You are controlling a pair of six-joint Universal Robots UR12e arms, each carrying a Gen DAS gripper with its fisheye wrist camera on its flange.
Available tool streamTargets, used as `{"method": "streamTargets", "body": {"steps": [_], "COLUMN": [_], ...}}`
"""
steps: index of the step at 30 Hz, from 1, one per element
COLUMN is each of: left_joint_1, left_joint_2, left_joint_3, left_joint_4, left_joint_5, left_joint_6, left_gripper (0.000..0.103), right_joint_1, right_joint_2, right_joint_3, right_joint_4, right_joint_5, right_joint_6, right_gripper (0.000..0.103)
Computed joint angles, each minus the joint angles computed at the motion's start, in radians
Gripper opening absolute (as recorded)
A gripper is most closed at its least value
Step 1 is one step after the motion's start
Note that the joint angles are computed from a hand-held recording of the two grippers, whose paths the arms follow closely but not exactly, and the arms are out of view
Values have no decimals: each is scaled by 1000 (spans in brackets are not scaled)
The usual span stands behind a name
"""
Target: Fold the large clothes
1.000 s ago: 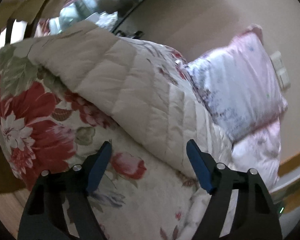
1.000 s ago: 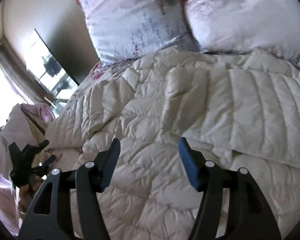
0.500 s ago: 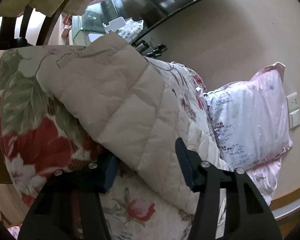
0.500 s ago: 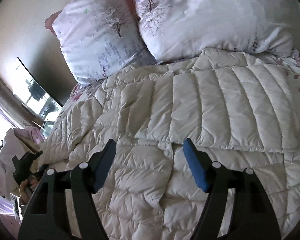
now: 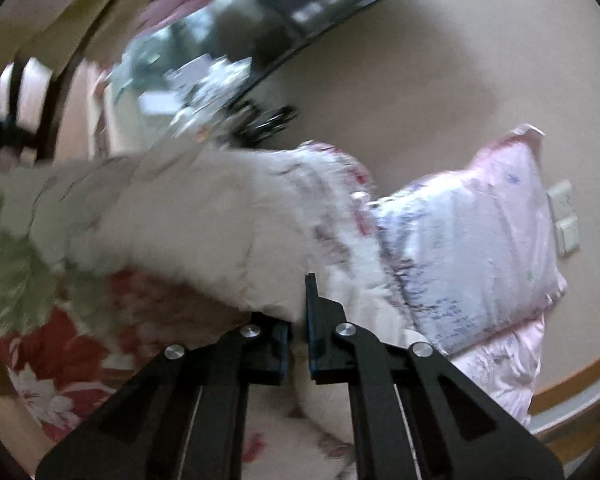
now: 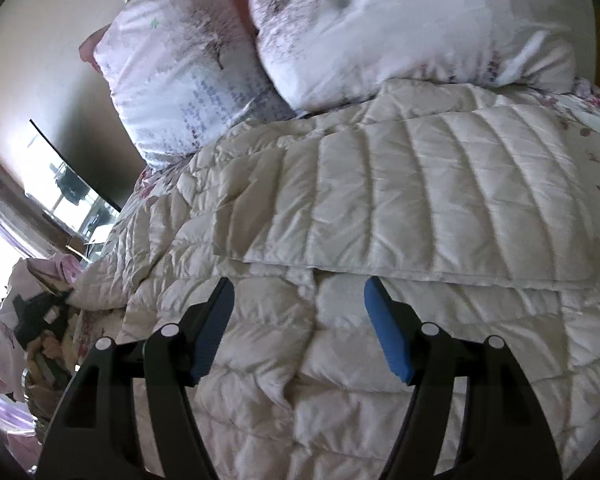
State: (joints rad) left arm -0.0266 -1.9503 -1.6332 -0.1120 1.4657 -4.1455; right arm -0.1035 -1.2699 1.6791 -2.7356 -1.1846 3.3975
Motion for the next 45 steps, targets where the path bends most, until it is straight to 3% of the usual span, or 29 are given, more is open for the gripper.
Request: {"method": "streamTargets", "body": {"steps": [4,7,11,14,16,19,25,26,27,29,30,32,36,40,43,45], "left_joint_1": [-38,-75,-144,-198,-226,-271,-337,-341,-346,-348,-347,-336,-292,-249,-231,-224], "left_joint_2": [-21,-53,-116,-158,-186,-240,-289,-290,-287,-267,-254,-230,-189,-142,-118,-99], "left_joint_3": [81,158,282,348,387,461,539,544,541,504,479,438,370,288,251,223], "left_joint_4": [6,10,-8,-50,-104,-250,-496,-512,-519,-474,-436,-384,-324,-281,-279,-276], "left_joint_5": [-28,-108,-240,-286,-332,-396,-329,-327,-326,-328,-331,-349,-349,-248,-200,-168], "left_joint_6": [113,202,377,506,560,645,842,873,909,949,960,973,898,790,769,770], "left_gripper": [6,6,6,6,6,6,10,21,43,72,79,83,83,83,83,83], "right_joint_1": [-18,-31,-49,-67,-75,-87,-108,-111,-112,-111,-108,-99,-61,20,75,119], "right_joint_2": [-21,-36,-50,-57,-58,-58,-56,-55,-53,-48,-46,-39,-25,-2,21,44], "right_joint_3": [27,43,62,79,85,93,98,96,95,87,82,71,45,-2,-39,-62], "right_joint_4": [-15,-25,-45,-68,-77,-84,-92,-95,-97,-100,-101,-108,-135,-137,-134,-144], "right_joint_5": [-14,-31,-50,-53,-57,-69,-79,-77,-74,-64,-58,-31,6,-38,-85,-169], "right_joint_6": [1,4,24,49,63,91,120,124,126,122,116,84,-43,-249,-365,-457], "right_gripper": [68,68,71,71,71,71,71,71,71,71,71,69,68,68,68,68]}}
